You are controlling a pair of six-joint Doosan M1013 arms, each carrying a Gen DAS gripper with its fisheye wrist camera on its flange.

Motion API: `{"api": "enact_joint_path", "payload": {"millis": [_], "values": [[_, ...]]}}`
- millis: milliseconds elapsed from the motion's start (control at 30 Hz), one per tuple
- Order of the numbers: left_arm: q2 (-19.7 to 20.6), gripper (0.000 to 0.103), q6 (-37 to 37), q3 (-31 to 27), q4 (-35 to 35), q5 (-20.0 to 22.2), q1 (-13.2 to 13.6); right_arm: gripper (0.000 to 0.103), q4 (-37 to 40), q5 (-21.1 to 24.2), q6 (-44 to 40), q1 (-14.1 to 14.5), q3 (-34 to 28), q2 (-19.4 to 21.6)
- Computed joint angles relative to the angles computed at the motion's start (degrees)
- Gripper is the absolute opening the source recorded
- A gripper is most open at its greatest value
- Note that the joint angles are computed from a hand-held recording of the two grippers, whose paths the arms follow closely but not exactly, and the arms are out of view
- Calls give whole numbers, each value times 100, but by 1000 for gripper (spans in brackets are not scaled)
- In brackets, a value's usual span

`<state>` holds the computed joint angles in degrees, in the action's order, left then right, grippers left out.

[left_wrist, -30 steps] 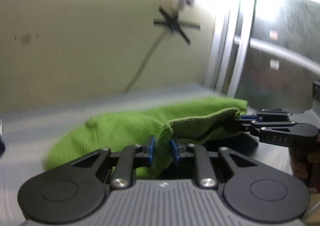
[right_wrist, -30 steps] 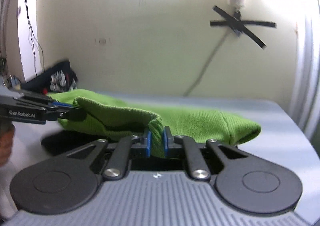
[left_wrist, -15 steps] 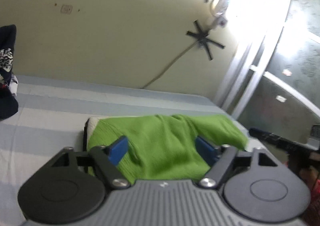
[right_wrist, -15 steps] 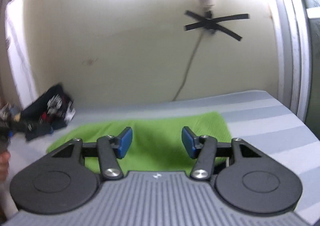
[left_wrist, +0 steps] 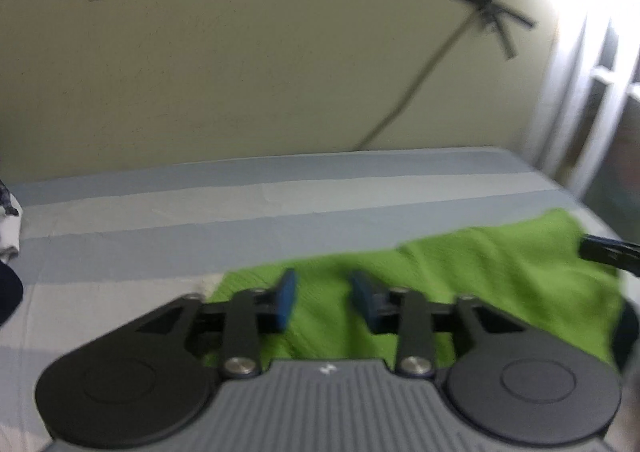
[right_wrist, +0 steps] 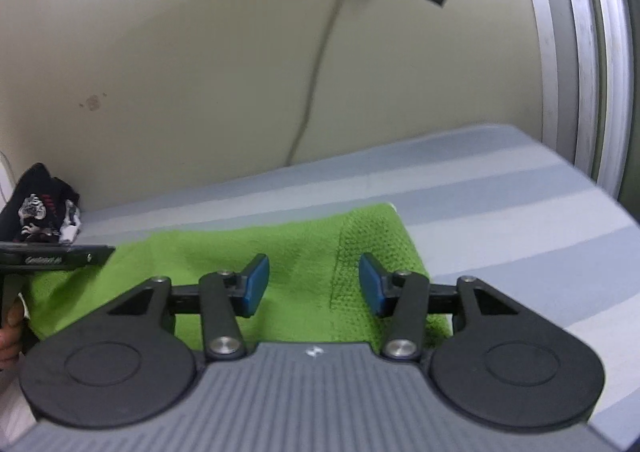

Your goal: Fold small clothes

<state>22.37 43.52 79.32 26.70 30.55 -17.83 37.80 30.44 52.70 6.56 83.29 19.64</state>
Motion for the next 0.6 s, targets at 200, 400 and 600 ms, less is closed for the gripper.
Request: {"api": "enact_joint_path", "payload": {"millis": [200,400,600], "values": [[-461,53,-701,707,164,-1079,-102,53,1179,690,-560,20,-159,66],[-462,52,-1209,958,1379,-318,-363,59,600,929,-806,296,-256,355],[-873,65,-1536,1538,2232,-56,-649,54,1295,757,-1408,120,104,183]]}}
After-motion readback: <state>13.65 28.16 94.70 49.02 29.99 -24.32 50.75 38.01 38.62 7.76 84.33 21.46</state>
